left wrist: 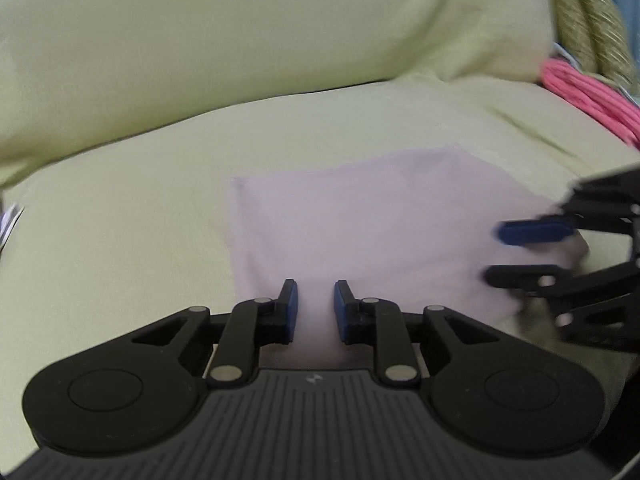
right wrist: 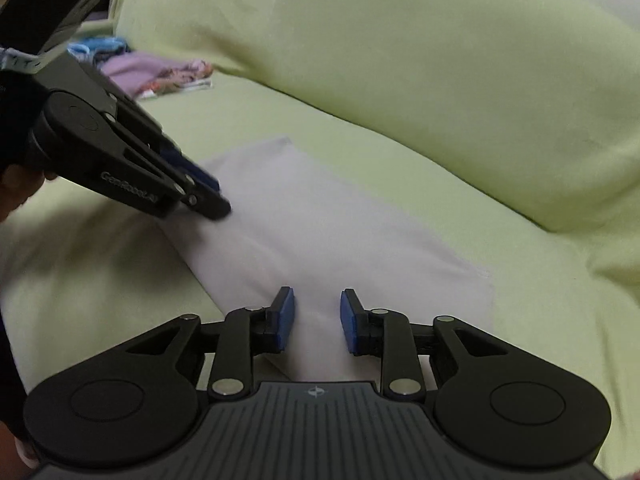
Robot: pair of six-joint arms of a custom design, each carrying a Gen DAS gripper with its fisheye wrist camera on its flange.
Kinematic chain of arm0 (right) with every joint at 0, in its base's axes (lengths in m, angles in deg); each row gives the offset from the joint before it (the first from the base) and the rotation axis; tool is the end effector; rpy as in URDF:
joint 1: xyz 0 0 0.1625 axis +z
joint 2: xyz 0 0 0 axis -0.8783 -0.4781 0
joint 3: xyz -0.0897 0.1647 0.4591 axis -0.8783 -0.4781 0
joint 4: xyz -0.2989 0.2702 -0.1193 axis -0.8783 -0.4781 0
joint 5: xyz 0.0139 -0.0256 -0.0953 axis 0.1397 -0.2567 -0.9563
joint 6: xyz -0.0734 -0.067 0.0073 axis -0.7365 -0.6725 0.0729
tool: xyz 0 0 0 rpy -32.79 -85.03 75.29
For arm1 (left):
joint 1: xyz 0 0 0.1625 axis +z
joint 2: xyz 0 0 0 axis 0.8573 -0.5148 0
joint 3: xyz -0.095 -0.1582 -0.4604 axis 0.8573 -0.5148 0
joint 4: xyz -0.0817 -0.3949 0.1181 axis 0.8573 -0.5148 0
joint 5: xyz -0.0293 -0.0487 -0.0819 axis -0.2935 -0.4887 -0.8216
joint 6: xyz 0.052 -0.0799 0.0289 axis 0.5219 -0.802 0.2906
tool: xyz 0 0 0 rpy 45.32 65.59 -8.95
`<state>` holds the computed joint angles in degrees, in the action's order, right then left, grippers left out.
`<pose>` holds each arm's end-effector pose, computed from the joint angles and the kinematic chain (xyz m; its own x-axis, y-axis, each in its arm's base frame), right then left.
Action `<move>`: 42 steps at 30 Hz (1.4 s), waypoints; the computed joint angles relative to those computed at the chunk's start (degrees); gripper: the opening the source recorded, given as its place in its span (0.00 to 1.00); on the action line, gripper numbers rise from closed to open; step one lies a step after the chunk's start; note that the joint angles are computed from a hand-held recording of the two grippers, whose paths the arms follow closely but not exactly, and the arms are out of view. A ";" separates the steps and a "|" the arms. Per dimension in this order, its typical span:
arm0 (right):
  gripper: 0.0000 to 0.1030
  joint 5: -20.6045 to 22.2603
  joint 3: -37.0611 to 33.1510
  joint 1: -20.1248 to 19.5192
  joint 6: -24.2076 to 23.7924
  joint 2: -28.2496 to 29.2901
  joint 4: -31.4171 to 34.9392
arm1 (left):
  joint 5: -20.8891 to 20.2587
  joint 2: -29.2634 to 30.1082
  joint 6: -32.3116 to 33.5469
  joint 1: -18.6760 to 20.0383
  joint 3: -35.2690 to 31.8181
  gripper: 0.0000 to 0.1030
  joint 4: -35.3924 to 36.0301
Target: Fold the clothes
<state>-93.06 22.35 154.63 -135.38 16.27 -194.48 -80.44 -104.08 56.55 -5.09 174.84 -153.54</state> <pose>0.1405 -0.6616 0.2327 -0.4630 -0.4753 0.7481 -0.8473 0.4852 -0.2161 -0.2892 -0.7323 0.1117 -0.6275 0.3898 -0.6740 0.7126 0.6365 -0.2952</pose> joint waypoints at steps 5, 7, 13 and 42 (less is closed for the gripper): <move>0.29 -3.43 0.33 -0.70 9.85 -3.23 4.83 | 4.92 -1.40 -7.23 -0.91 0.59 0.14 4.31; 0.29 -6.33 1.36 -0.52 10.95 -3.87 3.33 | 6.77 -2.04 -9.59 -1.60 1.72 0.14 5.35; 0.28 -6.78 4.35 -1.15 19.18 -7.47 1.18 | 7.35 -5.23 -18.45 -3.97 4.47 0.14 10.11; 0.43 -5.57 5.84 -1.75 36.38 -10.06 2.77 | 13.46 -5.17 -27.30 -6.47 5.12 0.33 20.15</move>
